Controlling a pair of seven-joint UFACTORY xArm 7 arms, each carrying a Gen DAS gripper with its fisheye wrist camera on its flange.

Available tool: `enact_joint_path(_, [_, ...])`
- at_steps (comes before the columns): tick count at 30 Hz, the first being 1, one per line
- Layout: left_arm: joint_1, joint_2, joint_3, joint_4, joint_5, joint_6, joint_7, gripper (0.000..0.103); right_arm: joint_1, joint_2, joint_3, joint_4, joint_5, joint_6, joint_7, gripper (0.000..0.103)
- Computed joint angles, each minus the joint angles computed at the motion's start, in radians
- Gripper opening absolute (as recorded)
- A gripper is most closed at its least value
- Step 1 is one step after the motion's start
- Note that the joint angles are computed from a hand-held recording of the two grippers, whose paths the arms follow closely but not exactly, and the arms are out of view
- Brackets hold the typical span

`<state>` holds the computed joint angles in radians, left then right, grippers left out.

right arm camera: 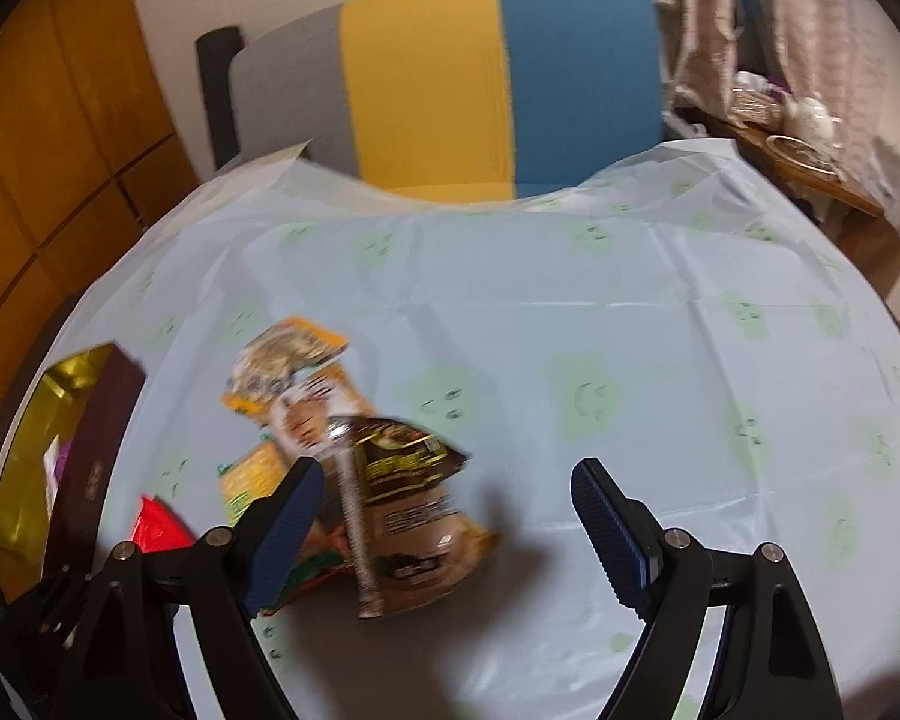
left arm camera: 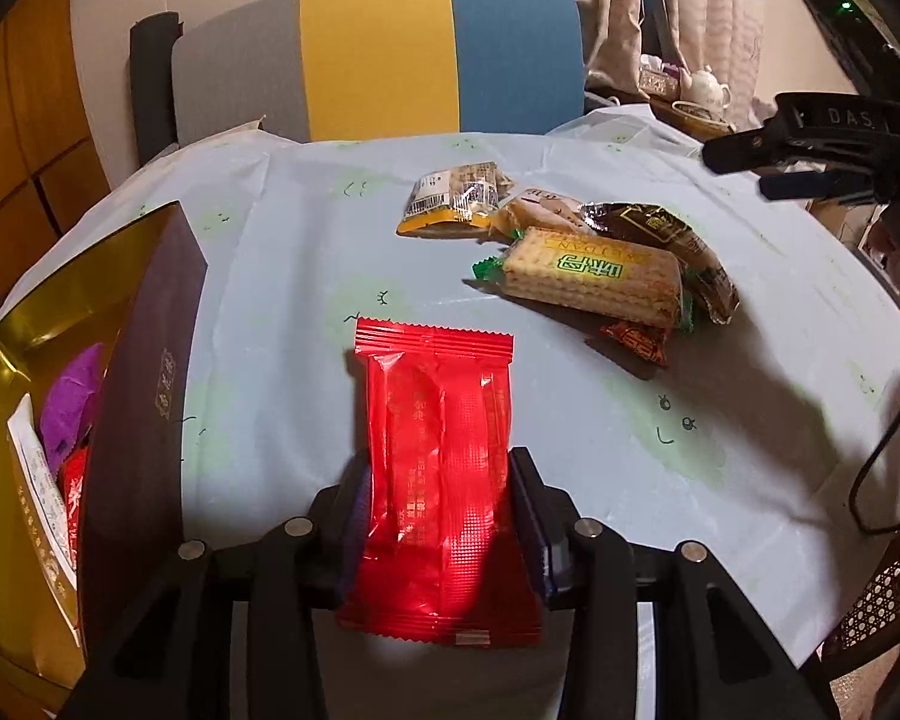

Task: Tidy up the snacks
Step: 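Carry red packet toward tray with left tool while right tool grasps orange-topped bread bag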

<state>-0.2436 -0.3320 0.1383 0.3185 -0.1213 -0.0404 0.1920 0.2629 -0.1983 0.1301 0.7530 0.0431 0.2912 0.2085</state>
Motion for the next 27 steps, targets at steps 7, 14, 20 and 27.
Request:
enact_joint_path(7, [-0.085, -0.040, 0.099, -0.067, 0.033, -0.084, 0.015, 0.044, 0.086, 0.112, 0.021, 0.123, 0.117, 0.041, -0.090, 0.085])
enact_joint_path(14, [-0.214, -0.039, 0.263, -0.082, 0.094, -0.142, -0.010, 0.044, 0.093, 0.310, 0.055, 0.362, 0.282, 0.129, -0.121, 0.085])
enact_joint_path(20, [-0.285, -0.054, 0.358, -0.084, 0.136, -0.144, -0.026, 0.044, 0.104, 0.470, 0.054, 0.561, 0.218, 0.195, 0.036, 0.085])
enact_joint_path(27, [-0.324, -0.056, 0.402, -0.088, 0.147, -0.161, -0.034, 0.045, 0.158, 0.662, 0.015, 0.785, 0.050, 0.350, 0.227, 0.072])
